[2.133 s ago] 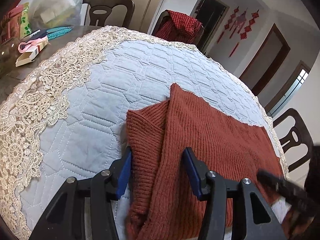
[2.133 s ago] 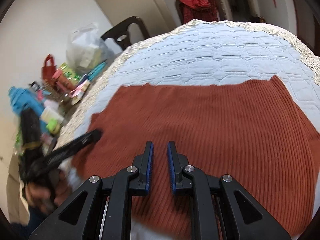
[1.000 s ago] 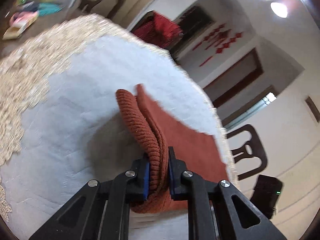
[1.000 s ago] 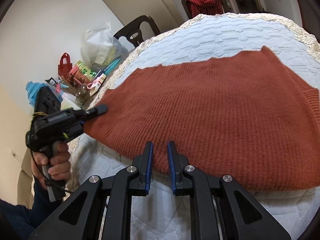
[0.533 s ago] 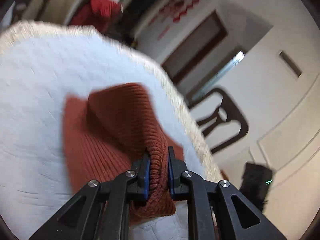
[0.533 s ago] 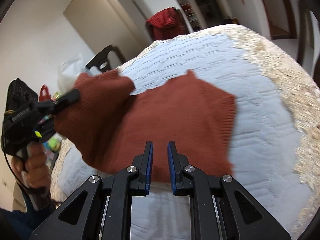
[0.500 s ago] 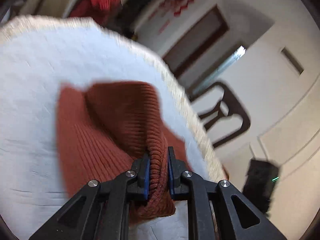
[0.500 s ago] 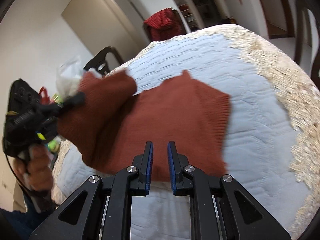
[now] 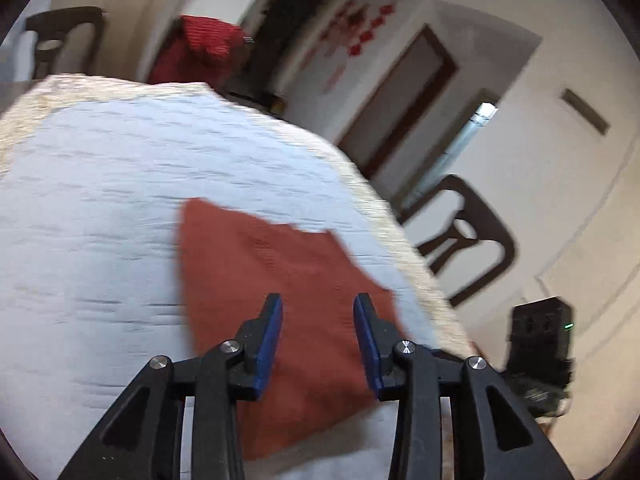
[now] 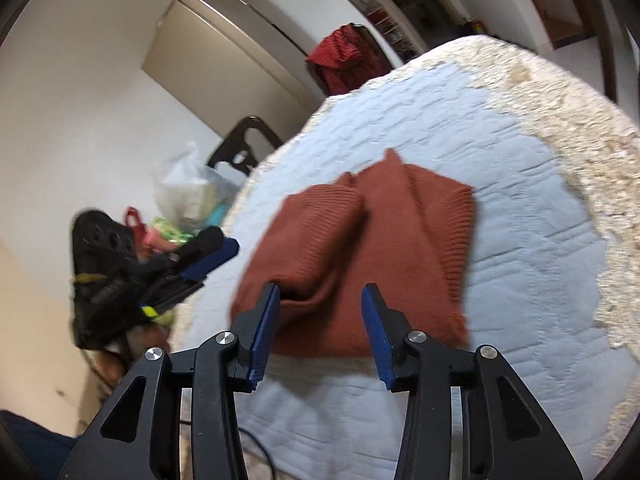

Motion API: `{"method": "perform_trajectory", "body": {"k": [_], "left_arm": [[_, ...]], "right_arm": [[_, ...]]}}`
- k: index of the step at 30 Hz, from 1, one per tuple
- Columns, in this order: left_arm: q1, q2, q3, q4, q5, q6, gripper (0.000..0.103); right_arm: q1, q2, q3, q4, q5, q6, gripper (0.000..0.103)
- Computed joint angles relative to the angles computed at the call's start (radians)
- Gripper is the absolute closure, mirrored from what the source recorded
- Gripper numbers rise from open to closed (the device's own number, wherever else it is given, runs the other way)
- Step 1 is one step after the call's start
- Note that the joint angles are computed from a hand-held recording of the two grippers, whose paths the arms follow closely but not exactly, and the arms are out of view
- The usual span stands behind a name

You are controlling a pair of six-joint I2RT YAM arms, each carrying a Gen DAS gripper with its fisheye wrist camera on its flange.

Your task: Fold small clothes

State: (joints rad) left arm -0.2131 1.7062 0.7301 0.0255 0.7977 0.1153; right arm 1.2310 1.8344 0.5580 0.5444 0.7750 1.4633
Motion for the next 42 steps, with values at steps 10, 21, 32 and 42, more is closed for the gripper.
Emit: {"method": "perform_trajectory", "body": {"k": [10,21,32,42], "left_arm": [[-0.001,0.096,-0.057,0.150,-0.099,0.016,0.064],[-0.018,0.118,-0.071,0.210,-0.121,0.013,0.062],[-0.081,0.027,-0.046,0.161,-0.099,0.009,0.062],[-0.170,0.056,-0.089,0.204,-0.176,0.031,0.062]], "right_arm": [[-0.194,0.118,-0.029,0.323,-0.299,-0.034,0.043],[-0.263,0.138,0.129,0.054,-0.409,-0.082,0.072],[-0.168,-0.066,0.006,-0.018,-0.169,-0.122,0.085],[-0.069,0.004,-0.125,0.041,-0.091,0.098,0.082]]}}
